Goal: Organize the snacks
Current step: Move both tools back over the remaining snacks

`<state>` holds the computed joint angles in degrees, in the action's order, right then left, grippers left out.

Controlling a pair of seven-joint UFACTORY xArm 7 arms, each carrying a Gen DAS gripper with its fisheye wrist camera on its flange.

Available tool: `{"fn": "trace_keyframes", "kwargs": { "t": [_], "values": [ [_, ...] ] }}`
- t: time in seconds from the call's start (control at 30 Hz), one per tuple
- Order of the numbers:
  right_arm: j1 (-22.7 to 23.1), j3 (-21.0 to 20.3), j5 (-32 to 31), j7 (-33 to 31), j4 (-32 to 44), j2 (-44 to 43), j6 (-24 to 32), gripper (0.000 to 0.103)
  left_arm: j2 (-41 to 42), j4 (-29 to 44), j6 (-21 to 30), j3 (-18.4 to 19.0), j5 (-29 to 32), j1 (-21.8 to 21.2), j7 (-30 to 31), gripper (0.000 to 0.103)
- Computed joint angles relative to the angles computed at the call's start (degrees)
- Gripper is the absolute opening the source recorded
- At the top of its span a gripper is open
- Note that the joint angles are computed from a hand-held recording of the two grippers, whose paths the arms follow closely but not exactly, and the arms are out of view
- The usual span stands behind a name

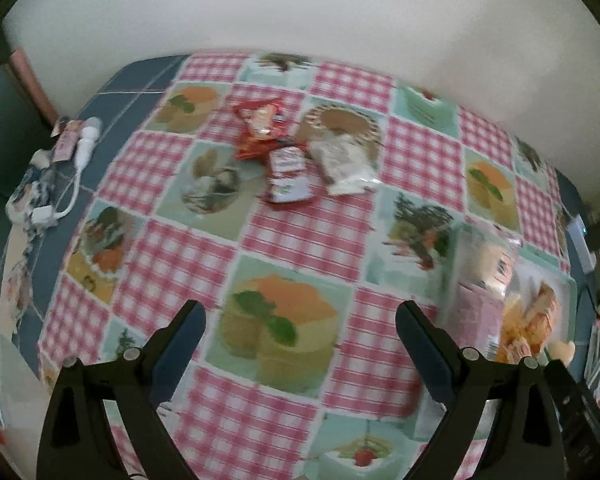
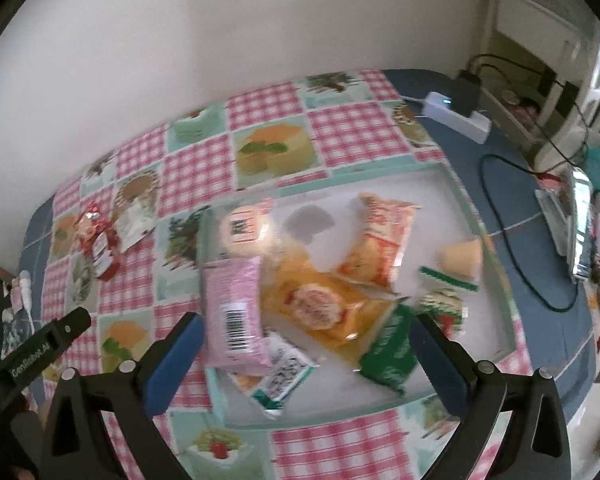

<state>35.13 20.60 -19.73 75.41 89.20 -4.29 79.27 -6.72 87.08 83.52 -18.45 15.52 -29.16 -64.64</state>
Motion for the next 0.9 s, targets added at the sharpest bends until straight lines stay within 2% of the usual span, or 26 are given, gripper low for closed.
{"fn": "trace_keyframes", "kwargs": {
  "t": [0.13,0.33,0.5,0.9],
  "values": [
    [1.94,0.6,-1.51,-0.46,4.85,4.93,0.59,0.103,-3.31,-3.0,1.0,0.83,0.19,1.46,-0.66,0.096],
    [6.41,-1.27,-2.78,-0.97,10.77,10.69,1.3,0.103,-7.79,-7.42,2.06,1.09,-0.84,4.53,-0.95,0.096],
    [9.82,-3.22,-3.3,-1.89,15.19,14.67,2.43,0.103,-10.27,-10.29,0.92,1.21,-2.49,6.69,-0.15,0.096],
    [13.83,-6.43,-2.53,-3.16,20.17,19.53,3.32,0.103,-12.34,-13.18,-0.34,1.13,-5.02,9.32,0.93,0.096]
  ]
}}
